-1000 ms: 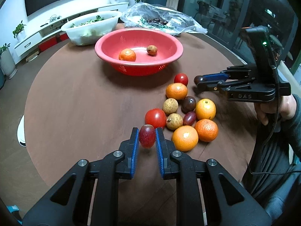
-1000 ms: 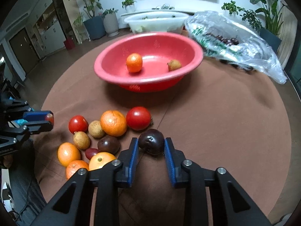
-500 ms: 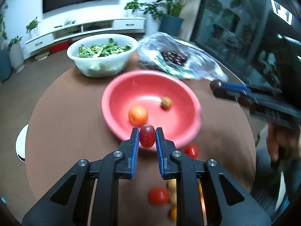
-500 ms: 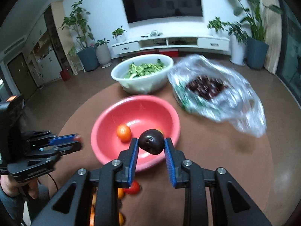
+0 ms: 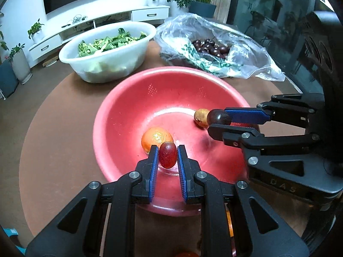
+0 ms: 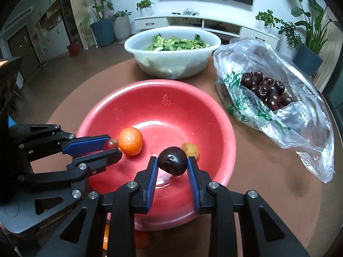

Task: Organize fruits
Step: 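Carry grape and plum over the red basin and open both tools to release them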

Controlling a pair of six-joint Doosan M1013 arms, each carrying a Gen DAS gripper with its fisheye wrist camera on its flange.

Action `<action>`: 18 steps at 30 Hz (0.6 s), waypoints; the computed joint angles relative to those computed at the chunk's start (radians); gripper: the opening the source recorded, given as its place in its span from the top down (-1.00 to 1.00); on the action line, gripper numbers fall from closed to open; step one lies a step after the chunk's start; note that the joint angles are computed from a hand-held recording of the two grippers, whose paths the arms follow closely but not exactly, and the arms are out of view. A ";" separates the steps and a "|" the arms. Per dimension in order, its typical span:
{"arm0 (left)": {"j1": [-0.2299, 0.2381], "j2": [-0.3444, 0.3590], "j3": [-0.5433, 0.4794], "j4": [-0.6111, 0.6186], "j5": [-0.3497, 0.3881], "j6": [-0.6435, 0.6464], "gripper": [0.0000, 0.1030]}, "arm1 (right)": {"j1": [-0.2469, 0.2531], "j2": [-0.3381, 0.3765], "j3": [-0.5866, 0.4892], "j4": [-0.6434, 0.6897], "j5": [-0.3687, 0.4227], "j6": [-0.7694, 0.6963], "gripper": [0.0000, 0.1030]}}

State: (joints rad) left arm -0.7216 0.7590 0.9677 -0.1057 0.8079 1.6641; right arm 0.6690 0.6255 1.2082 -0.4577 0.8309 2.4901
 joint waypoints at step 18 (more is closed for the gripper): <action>-0.007 0.009 -0.006 0.042 0.008 -0.025 0.55 | 0.006 0.029 -0.031 -0.018 0.055 -0.027 0.22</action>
